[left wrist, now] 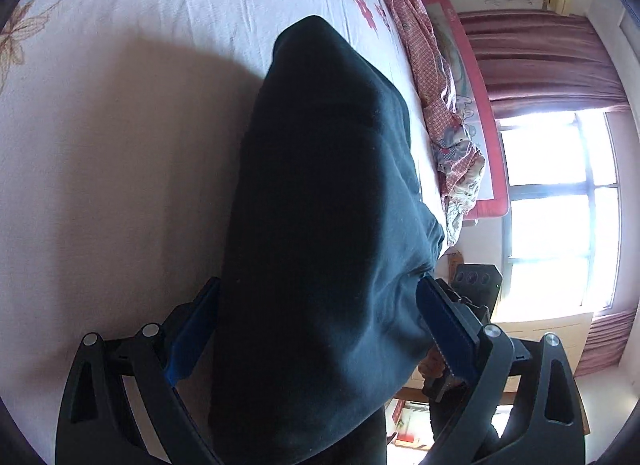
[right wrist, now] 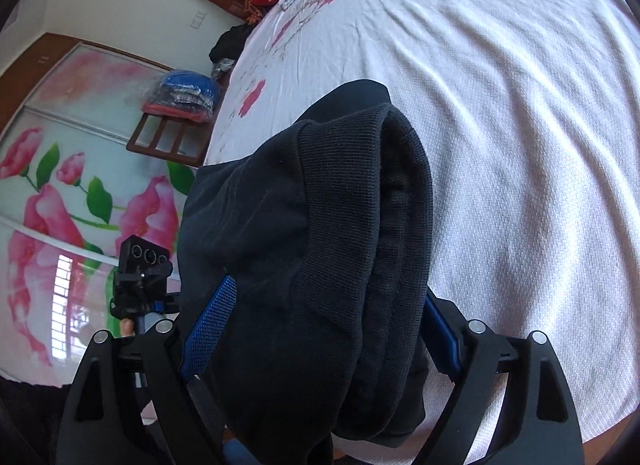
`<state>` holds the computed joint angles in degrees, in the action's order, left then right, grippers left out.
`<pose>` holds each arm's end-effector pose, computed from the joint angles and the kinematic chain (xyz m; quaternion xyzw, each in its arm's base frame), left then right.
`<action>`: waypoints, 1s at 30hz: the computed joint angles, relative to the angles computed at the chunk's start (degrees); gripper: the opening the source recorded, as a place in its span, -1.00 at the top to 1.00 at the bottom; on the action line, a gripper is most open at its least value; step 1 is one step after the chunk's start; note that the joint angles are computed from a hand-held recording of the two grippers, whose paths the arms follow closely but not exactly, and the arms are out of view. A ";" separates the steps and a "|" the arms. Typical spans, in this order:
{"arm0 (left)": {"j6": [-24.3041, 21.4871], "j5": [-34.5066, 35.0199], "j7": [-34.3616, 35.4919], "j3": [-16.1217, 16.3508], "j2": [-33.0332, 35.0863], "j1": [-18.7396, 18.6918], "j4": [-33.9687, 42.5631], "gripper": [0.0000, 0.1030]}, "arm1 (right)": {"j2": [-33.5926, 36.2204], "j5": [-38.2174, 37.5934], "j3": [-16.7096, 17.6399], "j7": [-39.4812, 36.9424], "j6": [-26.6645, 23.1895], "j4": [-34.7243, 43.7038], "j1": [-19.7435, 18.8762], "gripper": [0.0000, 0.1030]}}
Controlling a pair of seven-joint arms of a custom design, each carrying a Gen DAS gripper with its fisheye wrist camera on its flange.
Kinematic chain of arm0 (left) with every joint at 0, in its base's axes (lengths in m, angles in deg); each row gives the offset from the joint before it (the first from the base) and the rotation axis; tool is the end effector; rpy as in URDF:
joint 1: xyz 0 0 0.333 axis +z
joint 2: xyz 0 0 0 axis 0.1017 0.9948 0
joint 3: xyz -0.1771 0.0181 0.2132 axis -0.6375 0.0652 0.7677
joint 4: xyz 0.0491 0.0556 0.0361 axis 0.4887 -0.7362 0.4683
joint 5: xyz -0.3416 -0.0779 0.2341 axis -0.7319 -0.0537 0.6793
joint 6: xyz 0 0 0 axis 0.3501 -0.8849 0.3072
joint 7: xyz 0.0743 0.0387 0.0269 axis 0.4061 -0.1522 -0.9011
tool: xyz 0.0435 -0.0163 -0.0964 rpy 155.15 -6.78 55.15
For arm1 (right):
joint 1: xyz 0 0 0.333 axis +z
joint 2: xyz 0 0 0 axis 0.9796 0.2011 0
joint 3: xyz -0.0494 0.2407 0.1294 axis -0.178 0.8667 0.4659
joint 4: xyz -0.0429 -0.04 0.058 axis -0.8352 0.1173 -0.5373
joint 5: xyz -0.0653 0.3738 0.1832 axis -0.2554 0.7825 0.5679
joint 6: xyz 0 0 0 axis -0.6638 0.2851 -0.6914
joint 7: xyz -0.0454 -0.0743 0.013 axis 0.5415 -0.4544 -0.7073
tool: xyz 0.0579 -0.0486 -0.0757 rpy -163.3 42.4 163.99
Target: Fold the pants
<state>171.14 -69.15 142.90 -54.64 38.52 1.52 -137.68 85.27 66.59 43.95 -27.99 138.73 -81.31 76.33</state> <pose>0.5599 -0.1072 0.3540 0.7615 -0.4340 0.4394 0.1967 0.6877 0.0959 0.3871 -0.7315 0.5435 0.2154 0.3509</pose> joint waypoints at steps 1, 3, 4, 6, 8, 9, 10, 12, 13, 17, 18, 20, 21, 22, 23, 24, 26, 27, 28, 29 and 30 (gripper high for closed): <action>-0.02 0.66 -0.29 -0.15 0.59 -0.14 0.69 -0.91 | -0.08 -0.26 -0.01 -0.13 0.19 -0.07 0.11 -0.66; 0.54 2.74 -1.36 -0.64 1.86 -0.46 2.17 -0.90 | -0.23 -1.18 0.00 -0.14 0.71 -0.06 0.55 -0.61; 0.59 3.12 -1.09 -0.94 2.37 -0.63 2.83 -0.90 | -0.08 -1.87 -0.09 -0.18 0.84 0.28 0.75 -0.57; 1.03 4.62 -2.21 -1.21 2.55 -0.67 3.29 -0.90 | -0.43 -2.52 -0.15 0.05 1.13 -0.06 0.89 -0.51; 1.04 4.21 -2.18 -1.47 2.82 -0.74 3.82 -0.88 | -0.45 -3.39 -0.28 -0.02 1.13 0.09 0.95 -0.46; 1.10 4.83 -3.00 -1.54 3.08 -0.76 4.16 -0.81 | -0.75 -3.84 -0.32 -0.09 1.39 -0.19 1.07 -0.45; 1.22 6.28 -3.93 -1.68 3.42 -0.86 4.57 -0.76 | -0.62 -4.37 -0.37 0.09 1.49 -0.03 1.25 -0.44; 1.38 8.53 -5.44 -1.85 4.00 -0.89 5.19 -0.56 | -0.37 -4.91 -0.27 0.08 1.63 0.24 1.43 -0.39; 1.46 9.64 -6.45 -1.97 4.43 -0.92 5.56 -0.50 | -0.38 -5.37 -0.31 0.28 1.66 0.31 1.51 -0.32; 1.75 14.14 -10.21 -2.26 5.11 -0.81 6.40 -0.17 | -1.02 -6.45 -0.63 1.47 2.01 -0.18 1.46 0.15; 1.48 15.28 -10.68 -2.18 4.91 -0.62 6.31 -0.09 | -1.14 -6.37 -0.61 1.66 1.93 -0.23 1.39 0.17; 1.40 17.19 -11.68 -2.12 5.14 -0.43 6.77 0.11 | -2.11 -8.27 -0.76 2.04 3.11 -0.90 2.25 0.26; 1.48 17.74 -12.18 -2.19 5.26 -0.40 6.98 0.23 | -2.66 -8.95 -0.76 2.36 3.72 -1.23 2.68 0.28; 1.66 17.50 -12.26 -2.25 5.09 -0.30 6.91 0.29 | -3.32 -9.87 -0.83 2.85 4.33 -1.58 3.16 0.31; 1.89 16.99 -12.12 -2.35 5.01 -0.29 6.98 0.38 | -4.00 -10.72 -0.89 3.12 4.90 -1.94 3.60 0.34; 2.19 16.84 -12.20 -2.41 4.97 -0.29 7.08 0.45 | -4.71 -11.16 -0.90 3.21 5.33 -2.30 3.90 0.35; 3.24 17.65 -13.10 -2.62 4.72 -0.60 7.29 0.50 | -6.25 -12.61 -1.02 3.28 6.17 -2.93 4.71 0.38; 3.63 17.76 -13.14 -2.68 4.57 -0.70 7.35 0.52 | -6.91 -13.16 -1.09 3.25 6.46 -3.14 5.06 0.39; 3.94 17.41 -13.24 -2.77 4.39 -0.83 7.52 0.52 | -7.50 -13.59 -1.19 3.32 6.52 -3.23 5.34 0.39; 4.01 16.44 -12.59 -2.75 4.02 -0.82 7.40 0.53 | -8.13 -13.96 -1.24 3.10 6.67 -3.41 5.63 0.39; 4.09 15.20 -11.74 -2.76 3.73 -0.87 7.58 0.53 | -8.63 -14.16 -1.32 2.78 6.72 -3.46 5.83 0.39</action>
<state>175.23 -53.95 131.16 -57.40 42.25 0.65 -130.10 76.64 52.42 42.62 -25.21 145.45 -84.77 82.16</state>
